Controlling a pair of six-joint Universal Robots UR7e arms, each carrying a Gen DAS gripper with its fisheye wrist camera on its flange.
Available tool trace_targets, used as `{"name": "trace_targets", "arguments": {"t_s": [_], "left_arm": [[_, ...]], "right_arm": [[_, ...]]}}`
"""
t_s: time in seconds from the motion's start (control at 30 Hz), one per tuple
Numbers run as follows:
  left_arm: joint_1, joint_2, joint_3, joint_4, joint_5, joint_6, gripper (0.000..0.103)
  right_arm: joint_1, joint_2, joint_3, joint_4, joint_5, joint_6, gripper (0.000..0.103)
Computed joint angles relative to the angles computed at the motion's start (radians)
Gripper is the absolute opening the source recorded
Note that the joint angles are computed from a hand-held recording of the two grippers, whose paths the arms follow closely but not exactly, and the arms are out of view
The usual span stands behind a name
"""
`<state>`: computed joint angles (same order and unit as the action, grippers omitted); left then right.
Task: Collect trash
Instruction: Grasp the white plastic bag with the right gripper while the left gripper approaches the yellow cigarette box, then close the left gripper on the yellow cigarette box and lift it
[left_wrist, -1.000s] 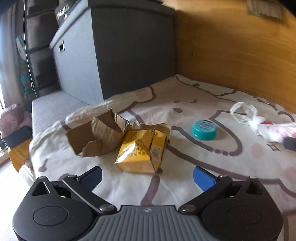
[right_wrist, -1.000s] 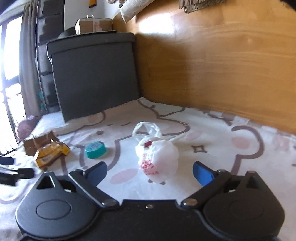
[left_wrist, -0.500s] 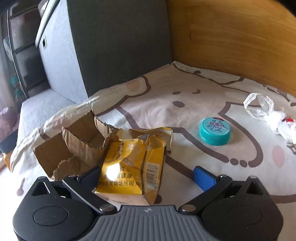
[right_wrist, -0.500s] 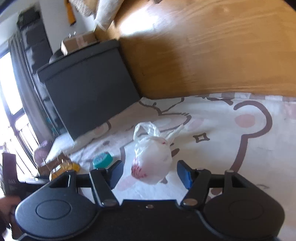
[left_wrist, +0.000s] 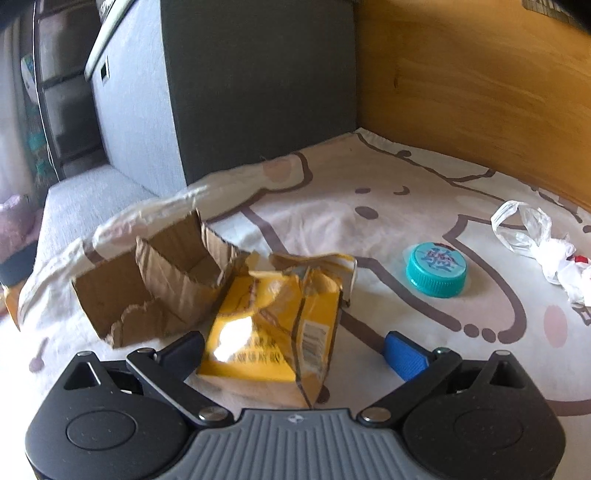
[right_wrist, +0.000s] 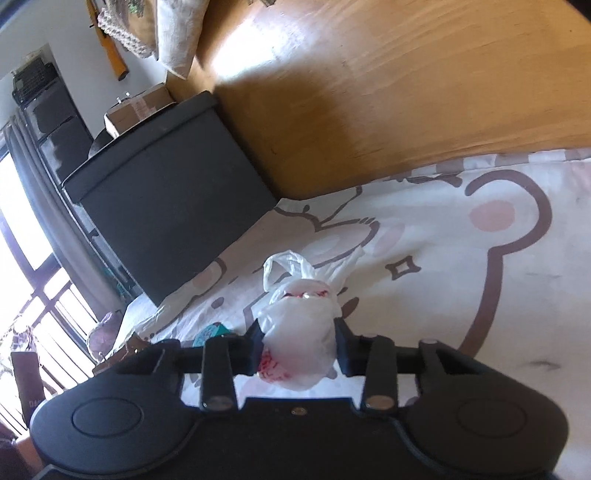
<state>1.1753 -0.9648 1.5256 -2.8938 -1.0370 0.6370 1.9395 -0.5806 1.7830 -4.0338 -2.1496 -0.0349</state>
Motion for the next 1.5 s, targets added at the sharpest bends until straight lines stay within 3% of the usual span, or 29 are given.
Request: {"name": "trace_targets", "arguments": {"t_s": [0.13, 0.3, 0.6, 0.77, 1.1, 1.5], "left_arm": [[-0.005, 0.014, -0.003, -0.051, 0.013, 0.063, 0.085], [0.001, 0.006, -0.018, 0.005, -0.005, 0.008, 0.068], [-0.027, -0.039, 0.090, -0.140, 0.011, 0.050, 0.066], [-0.053, -0.084, 0.157, -0.209, -0.021, 0.065, 0.066], [-0.091, -0.168, 0.256, -0.278, -0.030, 0.102, 0.066], [-0.101, -0.304, 0.359, -0.328, 0.043, 0.085, 0.066]], "right_arm": [[0.002, 0.002, -0.003, 0.011, -0.017, 0.011, 0.038], [-0.003, -0.009, 0.008, 0.038, -0.003, 0.027, 0.033], [0.010, -0.006, -0.001, 0.059, -0.042, 0.018, 0.023], [0.026, 0.006, -0.013, 0.031, -0.059, -0.008, 0.021], [0.052, 0.013, -0.020, -0.022, -0.027, -0.049, 0.021], [0.101, 0.067, -0.097, 0.076, 0.041, -0.121, 0.021]]}}
